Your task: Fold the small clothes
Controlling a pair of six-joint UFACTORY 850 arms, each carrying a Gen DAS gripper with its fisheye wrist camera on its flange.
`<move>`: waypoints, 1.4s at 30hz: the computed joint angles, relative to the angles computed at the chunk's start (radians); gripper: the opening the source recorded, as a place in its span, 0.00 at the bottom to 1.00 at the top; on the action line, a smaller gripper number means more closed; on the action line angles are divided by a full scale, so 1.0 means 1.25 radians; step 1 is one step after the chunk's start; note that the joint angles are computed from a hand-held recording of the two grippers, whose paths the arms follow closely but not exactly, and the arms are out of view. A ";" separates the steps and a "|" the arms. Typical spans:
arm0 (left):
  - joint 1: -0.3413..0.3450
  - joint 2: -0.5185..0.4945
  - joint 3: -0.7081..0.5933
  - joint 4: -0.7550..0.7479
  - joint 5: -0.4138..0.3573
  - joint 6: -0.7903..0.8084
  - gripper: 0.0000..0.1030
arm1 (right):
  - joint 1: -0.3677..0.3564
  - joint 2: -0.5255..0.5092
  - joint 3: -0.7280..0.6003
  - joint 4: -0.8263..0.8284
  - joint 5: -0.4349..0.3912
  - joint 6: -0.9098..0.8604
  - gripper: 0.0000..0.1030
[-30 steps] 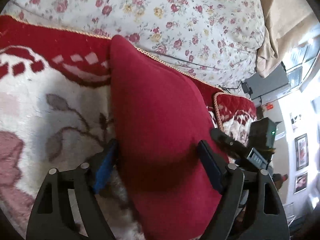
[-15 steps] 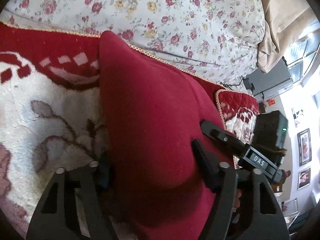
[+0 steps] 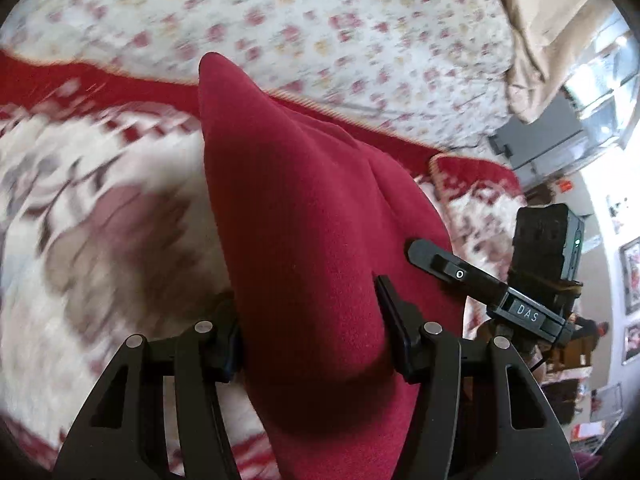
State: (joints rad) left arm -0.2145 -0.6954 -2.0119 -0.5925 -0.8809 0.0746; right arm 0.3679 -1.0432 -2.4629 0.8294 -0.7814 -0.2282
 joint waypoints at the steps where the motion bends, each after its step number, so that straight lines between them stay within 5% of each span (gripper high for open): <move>1: -0.001 0.014 0.034 0.012 0.010 -0.004 0.55 | 0.014 0.011 0.031 -0.003 0.005 -0.004 0.42; 5: 0.007 0.069 0.182 -0.013 0.089 0.019 0.60 | 0.050 -0.034 -0.015 -0.174 -0.050 0.101 0.46; 7: 0.006 0.087 0.202 -0.012 0.106 0.028 0.62 | 0.060 0.016 0.063 -0.217 -0.006 0.086 0.48; 13: -0.023 0.118 0.215 0.150 0.156 -0.050 0.62 | 0.100 0.177 0.237 -0.433 0.107 0.105 0.48; 16: -0.040 0.157 0.254 0.258 0.214 -0.113 0.62 | 0.114 0.220 0.295 -0.376 0.161 0.030 0.48; 20: -0.063 0.188 0.290 0.457 0.274 -0.250 0.62 | 0.139 0.197 0.288 -0.409 0.139 0.020 0.48; 23: -0.070 0.203 0.309 0.523 0.287 -0.302 0.62 | 0.150 0.167 0.278 -0.488 0.108 0.088 0.48; 30: -0.092 0.242 0.347 0.713 0.327 -0.479 0.62 | 0.149 0.215 0.323 -0.485 0.158 0.128 0.48; 37: -0.122 0.260 0.359 0.945 0.313 -0.672 0.64 | 0.164 0.252 0.340 -0.685 0.221 0.347 0.49; 42: -0.150 0.262 0.366 1.129 0.257 -0.814 0.64 | 0.170 0.252 0.336 -0.727 0.234 0.399 0.70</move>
State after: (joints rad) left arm -0.4024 -0.3678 -1.5548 0.8188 -0.5599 -0.9428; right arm 0.5802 -0.7276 -2.0424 -0.0791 -0.4891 0.2701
